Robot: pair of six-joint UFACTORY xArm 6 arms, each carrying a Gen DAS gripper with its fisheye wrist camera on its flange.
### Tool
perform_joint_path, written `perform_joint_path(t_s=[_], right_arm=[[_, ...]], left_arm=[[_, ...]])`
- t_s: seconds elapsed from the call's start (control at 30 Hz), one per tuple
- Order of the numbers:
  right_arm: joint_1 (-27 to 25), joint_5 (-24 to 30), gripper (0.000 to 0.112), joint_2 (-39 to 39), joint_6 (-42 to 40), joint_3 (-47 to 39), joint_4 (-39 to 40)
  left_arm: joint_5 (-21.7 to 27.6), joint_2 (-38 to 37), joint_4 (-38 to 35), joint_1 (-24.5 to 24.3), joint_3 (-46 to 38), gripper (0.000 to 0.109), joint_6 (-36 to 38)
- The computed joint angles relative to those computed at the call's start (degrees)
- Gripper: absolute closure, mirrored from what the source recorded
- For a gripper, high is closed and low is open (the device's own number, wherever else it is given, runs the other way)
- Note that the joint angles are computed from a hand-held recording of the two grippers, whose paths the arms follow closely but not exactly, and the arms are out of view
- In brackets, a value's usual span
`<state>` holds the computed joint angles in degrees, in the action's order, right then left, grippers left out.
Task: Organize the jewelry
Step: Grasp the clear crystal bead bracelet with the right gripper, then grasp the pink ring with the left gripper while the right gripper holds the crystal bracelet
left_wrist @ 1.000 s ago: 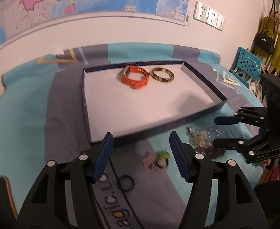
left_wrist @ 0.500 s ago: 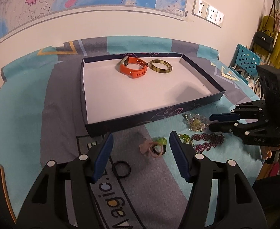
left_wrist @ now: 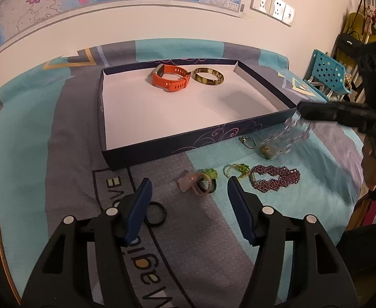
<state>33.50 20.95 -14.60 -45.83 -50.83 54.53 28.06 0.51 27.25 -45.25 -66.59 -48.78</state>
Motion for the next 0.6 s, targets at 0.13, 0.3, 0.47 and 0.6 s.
perform_joint_path(t_s=[0.13,0.3,0.47,0.6], right_arm=[[-0.1,0.0,0.105,-0.6,-1.8,-1.0,2.2],[-0.6,-1.0,0.105,-1.5,0.9,0.2,-0.3],[-2.2,-1.1,0.105,-1.0,10.1,2.9,-10.0],[-2.8,-2.0,0.104,-0.6,16.1,4.9,-17.3]], left_arm=[[-0.5,0.3,-0.2,0.0,-0.1,0.048,0.1],[-0.6,0.6,-0.8,-0.2,-0.3,0.048,0.8],[-0.2,1.2,-2.1,-0.1,-0.6,0.052,1.7],[0.0,2.0,-4.9,0.0,-1.2,0.059,4.0]])
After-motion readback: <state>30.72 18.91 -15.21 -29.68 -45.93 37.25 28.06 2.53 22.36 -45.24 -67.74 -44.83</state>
